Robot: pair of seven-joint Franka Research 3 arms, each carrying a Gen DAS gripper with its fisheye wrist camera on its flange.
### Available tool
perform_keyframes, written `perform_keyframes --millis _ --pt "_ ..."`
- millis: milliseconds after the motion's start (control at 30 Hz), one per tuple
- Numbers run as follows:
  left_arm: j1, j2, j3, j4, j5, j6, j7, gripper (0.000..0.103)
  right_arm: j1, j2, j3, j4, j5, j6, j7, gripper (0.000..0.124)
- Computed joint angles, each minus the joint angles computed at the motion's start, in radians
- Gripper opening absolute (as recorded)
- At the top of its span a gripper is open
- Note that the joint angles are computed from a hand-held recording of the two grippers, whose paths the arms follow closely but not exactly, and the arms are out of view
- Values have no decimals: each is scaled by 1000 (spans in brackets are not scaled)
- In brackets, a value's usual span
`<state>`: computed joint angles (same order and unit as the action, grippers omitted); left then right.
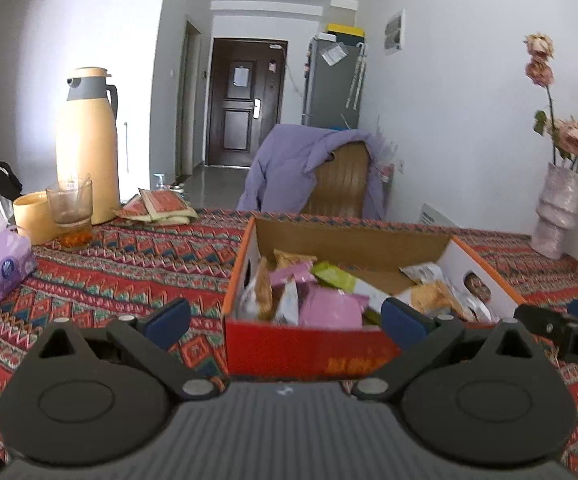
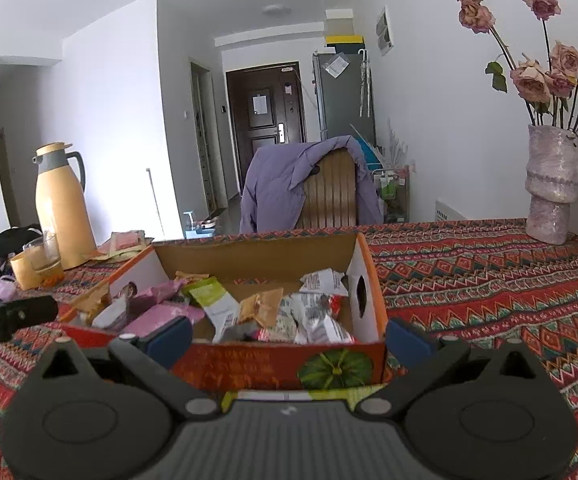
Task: Organize snacks
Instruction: 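Move both tools back toward the white wrappers on the tablecloth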
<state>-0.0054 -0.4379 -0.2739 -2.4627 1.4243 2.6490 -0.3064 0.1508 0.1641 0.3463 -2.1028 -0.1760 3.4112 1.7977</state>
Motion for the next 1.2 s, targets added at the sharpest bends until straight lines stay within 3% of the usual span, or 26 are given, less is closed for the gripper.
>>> perform_keyframes --millis 233,400,567,633,733,800,833,967,1200 --pt "-20 -48 -8 -79 -39 31 12 103 -92 -56 43 -90 -174 17 145 103" --pt "-24 -56 -19 -117 -66 48 -5 103 -72 -83 4 -140 -258 16 218 103" --pt "-18 -49 -22 -140 -77 65 -26 103 -150 -82 46 -138 -493 -13 445 103" --pt "-15 -48 -26 -147 -78 62 -35 103 -247 -72 124 -123 -638 -27 585 103" --pt "-10 -47 -36 -152 -58 49 -59 103 -347 -66 216 -125 -728 -46 670 103" --pt "-11 -48 -35 -155 -36 53 -78 103 -477 -57 345 -122 -785 -65 713 103" --pt "-13 -47 -35 -155 -28 51 -82 103 -513 -57 382 -126 -787 -69 712 103" --pt "-23 -51 -35 -156 7 39 -110 103 -520 -64 399 -136 -738 -76 661 103" --pt "-38 -54 -13 -160 24 44 -135 103 -834 -33 749 -149 -735 -146 586 103"
